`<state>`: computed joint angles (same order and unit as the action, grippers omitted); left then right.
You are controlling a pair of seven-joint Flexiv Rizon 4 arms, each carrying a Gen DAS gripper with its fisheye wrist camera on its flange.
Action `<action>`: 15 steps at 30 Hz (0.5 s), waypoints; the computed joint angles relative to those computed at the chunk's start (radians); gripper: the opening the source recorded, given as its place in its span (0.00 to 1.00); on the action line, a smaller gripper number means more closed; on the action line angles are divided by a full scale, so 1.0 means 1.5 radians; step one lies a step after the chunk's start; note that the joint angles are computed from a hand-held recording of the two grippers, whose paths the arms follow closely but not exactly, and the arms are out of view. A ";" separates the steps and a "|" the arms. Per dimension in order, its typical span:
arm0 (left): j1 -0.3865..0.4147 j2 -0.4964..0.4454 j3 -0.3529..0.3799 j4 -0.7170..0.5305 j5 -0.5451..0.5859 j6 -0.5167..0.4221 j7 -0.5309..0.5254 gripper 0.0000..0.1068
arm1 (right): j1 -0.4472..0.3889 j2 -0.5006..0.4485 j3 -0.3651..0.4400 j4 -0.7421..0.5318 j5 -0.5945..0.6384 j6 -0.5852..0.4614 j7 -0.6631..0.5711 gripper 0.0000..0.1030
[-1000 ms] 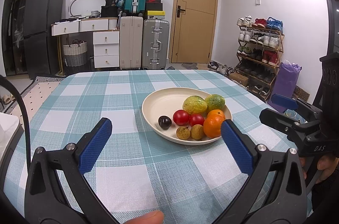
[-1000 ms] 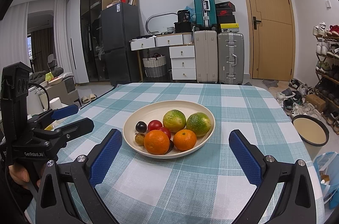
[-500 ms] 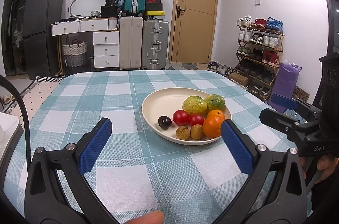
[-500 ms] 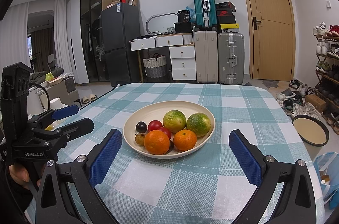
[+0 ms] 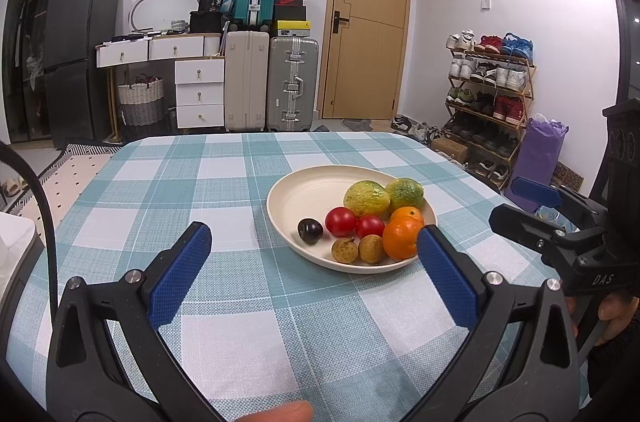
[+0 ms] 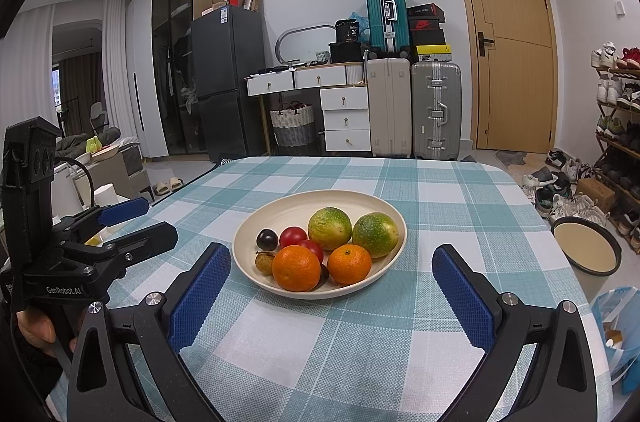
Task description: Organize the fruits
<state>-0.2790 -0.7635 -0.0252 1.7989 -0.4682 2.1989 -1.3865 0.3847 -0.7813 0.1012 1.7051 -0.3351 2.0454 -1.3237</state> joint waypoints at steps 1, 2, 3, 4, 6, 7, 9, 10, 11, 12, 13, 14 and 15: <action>0.000 0.000 0.000 0.000 0.001 0.000 0.000 0.96 | 0.000 0.000 0.000 0.000 0.001 0.000 0.000 1.00; 0.002 0.000 -0.001 0.000 0.004 0.001 -0.001 0.96 | 0.000 0.000 0.000 0.000 0.001 0.000 0.000 1.00; 0.002 -0.001 -0.002 -0.001 0.005 0.001 -0.001 0.96 | 0.000 0.000 0.000 0.000 0.001 0.000 -0.001 1.00; 0.001 -0.001 -0.001 -0.002 0.004 0.001 -0.001 0.96 | 0.000 0.000 0.000 0.000 0.001 0.000 -0.001 1.00; 0.002 -0.003 -0.002 -0.003 0.008 0.003 -0.001 0.96 | 0.001 0.000 0.000 0.000 0.002 0.001 -0.001 1.00; 0.001 -0.003 -0.002 -0.003 0.008 0.005 -0.001 0.96 | 0.000 0.000 0.000 0.000 0.001 0.000 -0.001 1.00; 0.000 -0.004 -0.002 -0.005 0.007 0.005 0.000 0.96 | 0.000 0.000 0.000 0.000 0.002 0.000 -0.001 1.00; 0.001 -0.003 -0.003 -0.003 0.007 0.005 -0.001 0.96 | 0.000 0.000 0.001 0.000 0.002 0.000 -0.001 1.00; 0.000 -0.003 -0.002 -0.003 0.007 0.005 -0.001 0.96 | 0.000 0.000 0.001 0.000 0.001 0.000 -0.001 1.00; 0.000 -0.003 -0.002 -0.003 0.007 0.005 -0.001 0.96 | 0.000 0.000 0.001 0.000 0.001 0.000 -0.001 1.00; 0.000 -0.003 -0.002 -0.003 0.006 0.005 0.000 0.96 | 0.000 0.000 0.001 0.000 0.001 0.000 -0.001 1.00; -0.001 -0.003 -0.002 -0.003 0.004 0.005 0.000 0.96 | 0.000 0.000 0.001 0.000 0.001 0.000 -0.002 1.00; 0.001 -0.003 -0.003 -0.003 0.008 0.005 -0.001 0.96 | -0.001 0.000 0.001 0.001 0.001 0.000 -0.002 1.00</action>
